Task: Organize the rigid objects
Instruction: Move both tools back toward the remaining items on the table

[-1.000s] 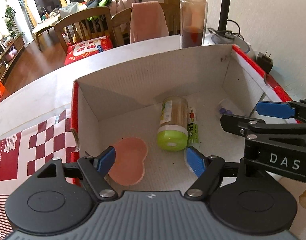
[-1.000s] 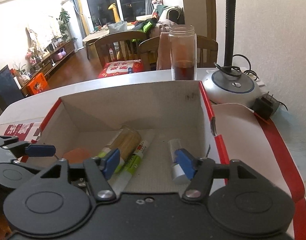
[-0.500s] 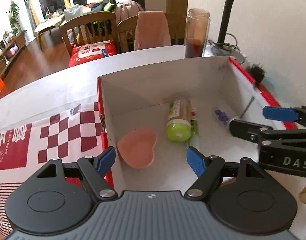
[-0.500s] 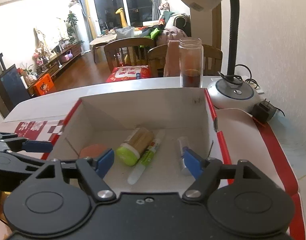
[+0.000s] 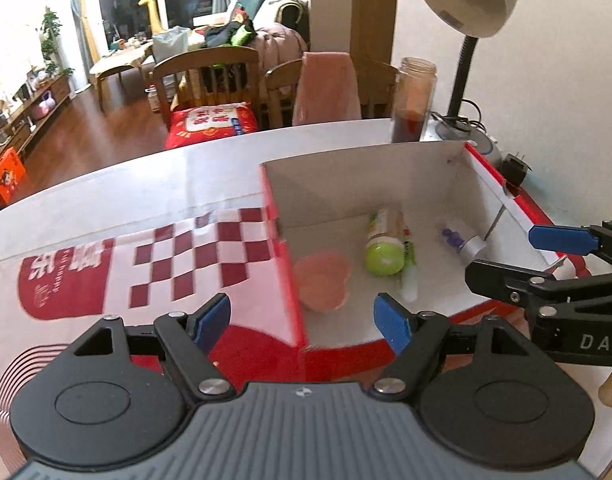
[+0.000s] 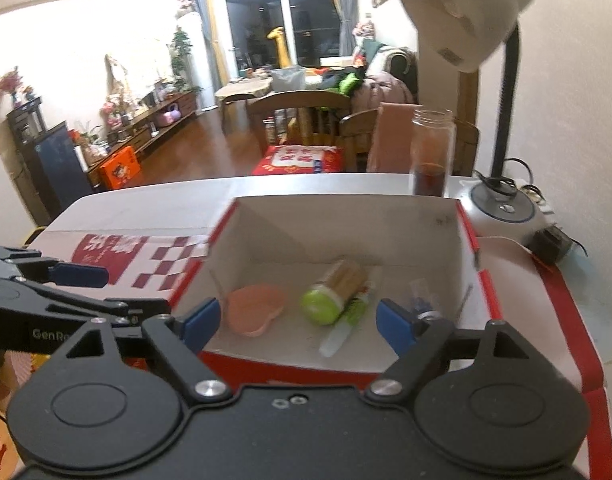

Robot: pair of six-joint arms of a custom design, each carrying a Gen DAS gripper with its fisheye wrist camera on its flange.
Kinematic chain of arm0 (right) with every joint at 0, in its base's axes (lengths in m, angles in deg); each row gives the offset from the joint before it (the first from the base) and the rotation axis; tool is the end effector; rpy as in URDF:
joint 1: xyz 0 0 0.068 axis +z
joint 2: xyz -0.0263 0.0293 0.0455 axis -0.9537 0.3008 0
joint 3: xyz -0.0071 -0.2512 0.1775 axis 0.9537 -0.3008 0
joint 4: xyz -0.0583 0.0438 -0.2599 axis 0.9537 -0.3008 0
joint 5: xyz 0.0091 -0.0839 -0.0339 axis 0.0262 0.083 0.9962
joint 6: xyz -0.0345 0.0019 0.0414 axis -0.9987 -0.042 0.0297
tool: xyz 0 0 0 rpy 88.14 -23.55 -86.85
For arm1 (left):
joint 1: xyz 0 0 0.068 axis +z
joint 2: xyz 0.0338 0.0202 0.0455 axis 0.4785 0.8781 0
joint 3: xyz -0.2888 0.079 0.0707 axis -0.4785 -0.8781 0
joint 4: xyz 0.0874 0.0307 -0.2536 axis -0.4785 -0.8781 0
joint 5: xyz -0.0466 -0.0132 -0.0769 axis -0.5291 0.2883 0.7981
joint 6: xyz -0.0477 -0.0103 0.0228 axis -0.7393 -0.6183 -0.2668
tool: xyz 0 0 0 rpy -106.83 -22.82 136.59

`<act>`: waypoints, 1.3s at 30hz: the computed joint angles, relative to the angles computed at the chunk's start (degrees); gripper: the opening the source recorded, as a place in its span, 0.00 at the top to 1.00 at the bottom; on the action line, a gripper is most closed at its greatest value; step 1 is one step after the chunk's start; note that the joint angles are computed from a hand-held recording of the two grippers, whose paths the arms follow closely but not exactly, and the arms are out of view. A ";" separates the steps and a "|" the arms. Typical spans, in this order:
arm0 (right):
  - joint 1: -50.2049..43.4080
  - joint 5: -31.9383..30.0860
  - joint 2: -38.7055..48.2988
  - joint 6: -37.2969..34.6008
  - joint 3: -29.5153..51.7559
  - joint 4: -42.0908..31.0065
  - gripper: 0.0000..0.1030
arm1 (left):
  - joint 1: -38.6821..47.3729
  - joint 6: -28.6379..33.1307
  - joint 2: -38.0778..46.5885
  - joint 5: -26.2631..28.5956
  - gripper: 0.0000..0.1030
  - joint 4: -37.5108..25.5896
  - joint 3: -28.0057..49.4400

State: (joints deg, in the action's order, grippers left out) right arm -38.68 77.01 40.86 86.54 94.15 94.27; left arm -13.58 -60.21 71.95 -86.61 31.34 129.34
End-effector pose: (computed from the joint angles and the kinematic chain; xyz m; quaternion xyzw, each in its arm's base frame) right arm 0.2210 0.1428 0.2035 -0.1165 0.8877 0.1344 0.4246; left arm 0.2364 -0.1955 0.2415 0.0542 0.9332 -0.0186 0.3549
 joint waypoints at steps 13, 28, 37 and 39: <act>14.60 5.32 2.70 2.35 2.22 -0.77 0.05 | 6.67 0.55 -19.17 0.14 0.20 -4.38 -13.36; 25.70 6.23 10.66 4.45 5.88 0.79 0.04 | 24.22 9.43 -38.20 5.12 0.20 -9.82 -26.18; 30.48 5.75 15.61 5.09 7.83 0.69 0.04 | 39.90 21.30 -42.05 13.33 0.20 -7.67 -32.88; 31.32 5.01 16.80 5.22 8.17 0.91 0.04 | 42.70 23.18 -41.74 14.81 0.20 -6.28 -34.36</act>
State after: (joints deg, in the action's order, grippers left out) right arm -7.36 82.03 57.66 91.76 102.31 95.18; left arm 29.12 -37.03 30.21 -71.80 25.06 94.98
